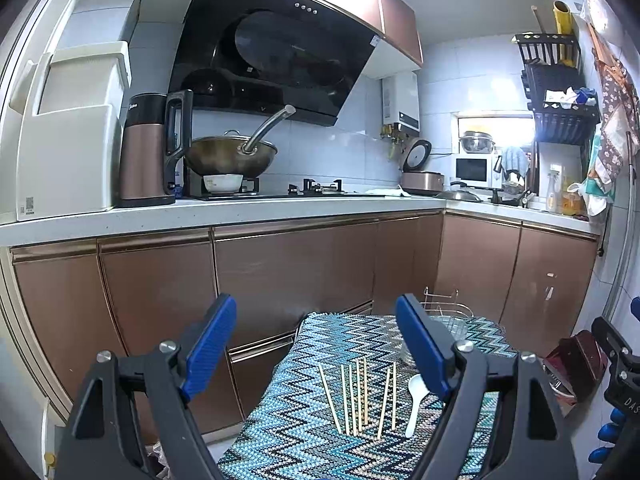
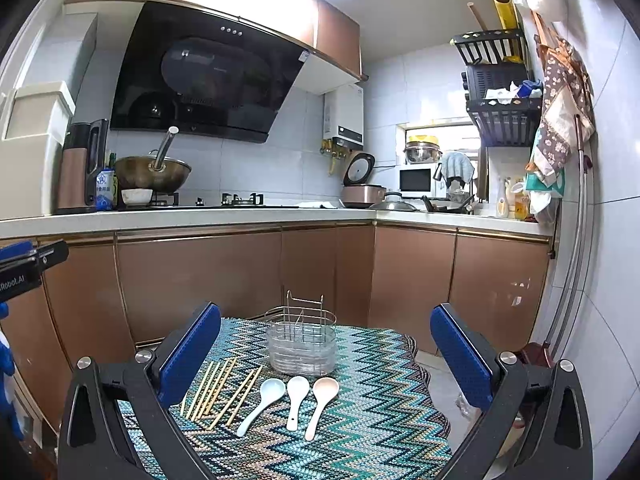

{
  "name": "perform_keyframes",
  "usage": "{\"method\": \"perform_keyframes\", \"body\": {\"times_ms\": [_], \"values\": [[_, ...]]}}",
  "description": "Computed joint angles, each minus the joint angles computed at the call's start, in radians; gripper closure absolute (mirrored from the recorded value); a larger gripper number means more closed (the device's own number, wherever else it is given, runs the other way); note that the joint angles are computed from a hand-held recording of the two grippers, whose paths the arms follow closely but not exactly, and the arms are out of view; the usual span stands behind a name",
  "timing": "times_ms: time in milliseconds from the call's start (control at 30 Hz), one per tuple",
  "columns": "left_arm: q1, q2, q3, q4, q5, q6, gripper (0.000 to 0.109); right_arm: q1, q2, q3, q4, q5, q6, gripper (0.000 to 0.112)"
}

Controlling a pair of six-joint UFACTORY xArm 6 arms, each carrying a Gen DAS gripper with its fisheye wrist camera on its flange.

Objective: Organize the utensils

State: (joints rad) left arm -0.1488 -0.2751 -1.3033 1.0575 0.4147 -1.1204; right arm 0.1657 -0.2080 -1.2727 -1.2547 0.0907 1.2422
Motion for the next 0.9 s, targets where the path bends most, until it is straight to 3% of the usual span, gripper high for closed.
{"method": "perform_keyframes", "body": {"times_ms": [133, 333, 433, 600, 733, 900], "values": [[0.001, 0.022, -0.019, -0.025, 0.003, 0.027, 0.028, -0.005, 0.017, -0.008, 0.018, -0.012, -0.014, 0.010], [0.006, 0.078, -0.058, -0.080, -0.002, 0.081, 0.028, -0.014, 0.055, -0.011, 0.153, -0.033, -0.143, 0.010], [0.021, 0.120, -0.088, -0.178, -0.016, 0.161, 0.028, -0.012, 0.081, -0.014, 0.257, -0.029, -0.249, 0.010], [0.053, 0.192, -0.156, -0.344, -0.034, 0.290, 0.028, -0.008, 0.143, -0.037, 0.462, 0.005, -0.466, 0.010], [0.070, 0.281, -0.253, -0.492, -0.028, 0.407, 0.028, 0.001, 0.220, -0.084, 0.706, 0.033, -0.703, 0.010], [0.063, 0.447, -0.443, -0.769, 0.085, 0.655, 0.028, 0.025, 0.349, -0.205, 1.052, 0.117, -1.064, 0.010]]}}
